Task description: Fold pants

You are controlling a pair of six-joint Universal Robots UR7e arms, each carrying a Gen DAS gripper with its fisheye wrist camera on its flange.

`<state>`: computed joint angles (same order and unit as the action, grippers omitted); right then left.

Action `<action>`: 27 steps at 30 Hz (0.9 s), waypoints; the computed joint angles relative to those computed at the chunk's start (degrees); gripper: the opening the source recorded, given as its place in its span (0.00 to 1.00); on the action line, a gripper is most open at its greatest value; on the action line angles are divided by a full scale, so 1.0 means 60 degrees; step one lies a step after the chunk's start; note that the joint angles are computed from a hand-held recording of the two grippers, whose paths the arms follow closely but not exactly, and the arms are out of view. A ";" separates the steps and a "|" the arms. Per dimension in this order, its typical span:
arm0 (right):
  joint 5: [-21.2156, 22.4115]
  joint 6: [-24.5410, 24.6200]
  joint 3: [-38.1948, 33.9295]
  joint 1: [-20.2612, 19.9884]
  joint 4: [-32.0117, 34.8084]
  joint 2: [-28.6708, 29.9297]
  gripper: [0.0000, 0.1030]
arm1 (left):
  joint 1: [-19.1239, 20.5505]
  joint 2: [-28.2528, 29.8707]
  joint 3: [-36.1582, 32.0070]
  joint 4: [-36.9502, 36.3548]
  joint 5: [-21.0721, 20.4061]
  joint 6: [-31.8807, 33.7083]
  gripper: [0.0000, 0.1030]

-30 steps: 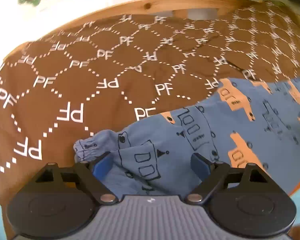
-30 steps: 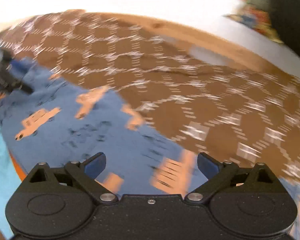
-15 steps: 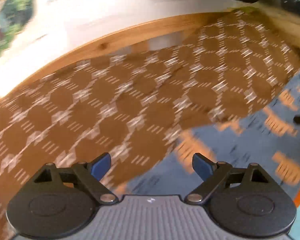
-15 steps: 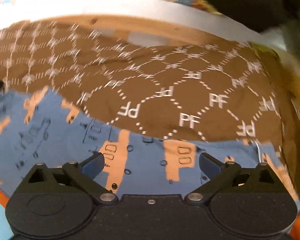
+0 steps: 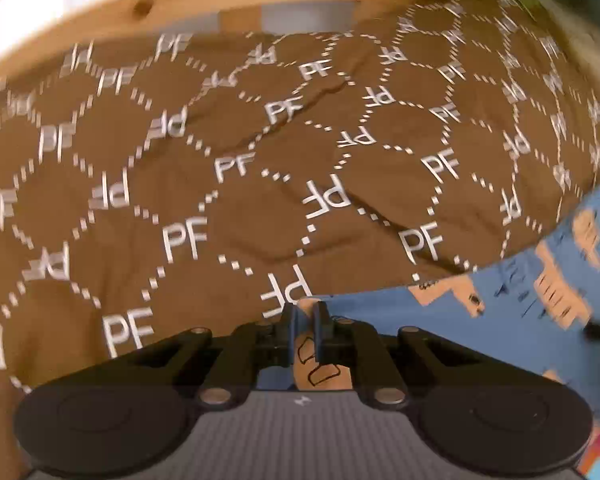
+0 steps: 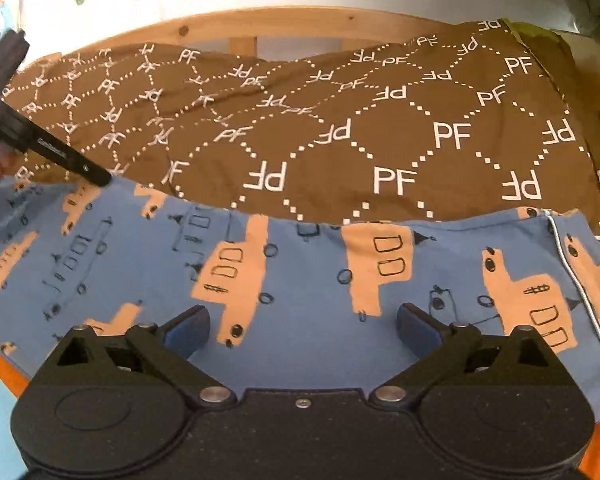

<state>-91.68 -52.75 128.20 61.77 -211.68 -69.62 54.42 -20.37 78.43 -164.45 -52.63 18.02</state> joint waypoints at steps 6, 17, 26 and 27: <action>-0.0144 -0.0090 -0.0028 -0.0025 -0.0175 0.0041 0.97 | -0.0144 0.0586 -0.0429 -0.0331 0.0865 0.0125 0.17; -0.0006 0.1762 0.1023 -0.0473 -0.2000 -0.1255 0.99 | -0.0927 0.0253 0.0006 -0.0994 0.0120 -0.0236 0.73; 0.0321 0.4396 0.0998 -0.1628 -0.1953 -0.2064 0.84 | -0.1908 0.1614 -0.2606 0.1296 -0.1869 0.1105 0.84; 0.0464 0.4447 0.1016 -0.1711 -0.1724 -0.2158 0.81 | -0.1998 0.1931 -0.3110 0.1640 -0.2004 0.1311 0.84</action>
